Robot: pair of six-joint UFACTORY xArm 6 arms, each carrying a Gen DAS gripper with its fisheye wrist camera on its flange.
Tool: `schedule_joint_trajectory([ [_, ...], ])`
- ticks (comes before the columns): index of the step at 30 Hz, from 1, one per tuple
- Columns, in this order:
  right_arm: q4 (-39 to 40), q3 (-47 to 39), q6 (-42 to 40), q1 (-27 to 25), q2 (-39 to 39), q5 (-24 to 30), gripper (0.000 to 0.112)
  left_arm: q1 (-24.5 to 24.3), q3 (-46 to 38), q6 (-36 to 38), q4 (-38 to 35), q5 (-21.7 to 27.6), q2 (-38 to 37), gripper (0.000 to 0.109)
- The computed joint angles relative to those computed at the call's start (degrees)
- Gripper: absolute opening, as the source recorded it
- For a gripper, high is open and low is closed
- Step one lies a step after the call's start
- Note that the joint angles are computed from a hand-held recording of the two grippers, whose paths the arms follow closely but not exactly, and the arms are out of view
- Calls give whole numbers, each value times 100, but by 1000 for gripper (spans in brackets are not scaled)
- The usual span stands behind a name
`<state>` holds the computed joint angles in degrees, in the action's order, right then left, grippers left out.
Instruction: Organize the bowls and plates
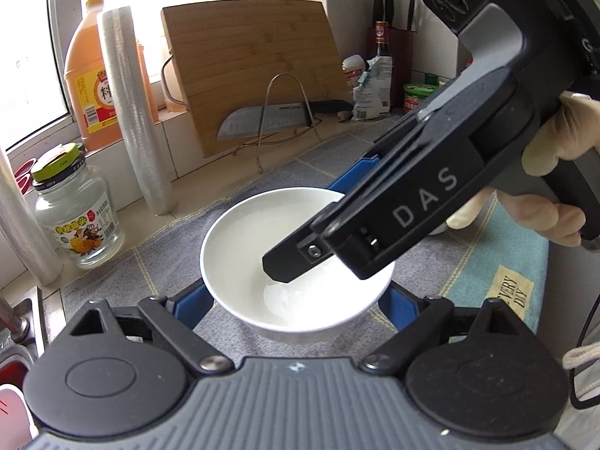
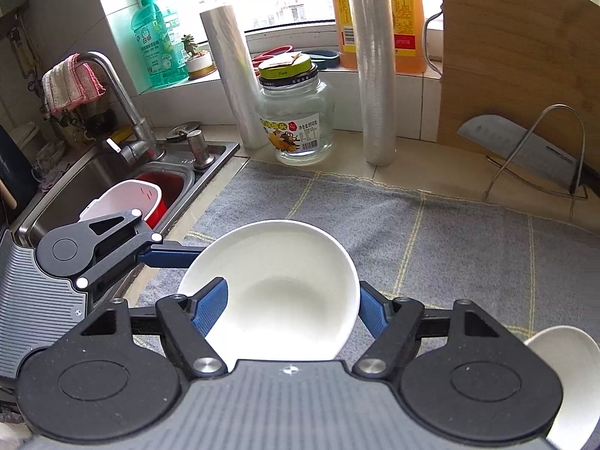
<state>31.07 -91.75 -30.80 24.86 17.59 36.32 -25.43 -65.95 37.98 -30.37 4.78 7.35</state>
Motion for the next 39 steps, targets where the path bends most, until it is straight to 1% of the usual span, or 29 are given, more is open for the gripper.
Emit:
schedule_joint_trajectory([
  [3, -33, 411, 85, -57, -308, -179, 79, -112, -58, 268, -189, 88, -13, 93],
  [6, -99, 759, 178, -131, -576, -336, 79, -211, -210, 647, -511, 206, 38, 93],
  [10, -214, 1134, 328, -252, -873, -528, 79, -344, -489, 976, -749, 349, 185, 93],
  [13, -303, 1373, 434, -348, -1066, -671, 79, -435, -739, 1252, -999, 480, 322, 93],
  [19, -516, 1721, 631, -561, -1343, -924, 79, -595, -1282, 1636, -1250, 656, 657, 93],
  [24, -556, 1856, 635, -762, -1459, -1036, 79, -703, -1753, 1756, -1319, 767, 982, 93],
  [29, -607, 1869, 600, -928, -1466, -1104, 79, -777, -2199, 1700, -1249, 831, 1316, 93],
  [39, -458, 1577, 331, -1260, -1234, -1071, 79, -826, -3123, 1506, -1150, 997, 2036, 93],
])
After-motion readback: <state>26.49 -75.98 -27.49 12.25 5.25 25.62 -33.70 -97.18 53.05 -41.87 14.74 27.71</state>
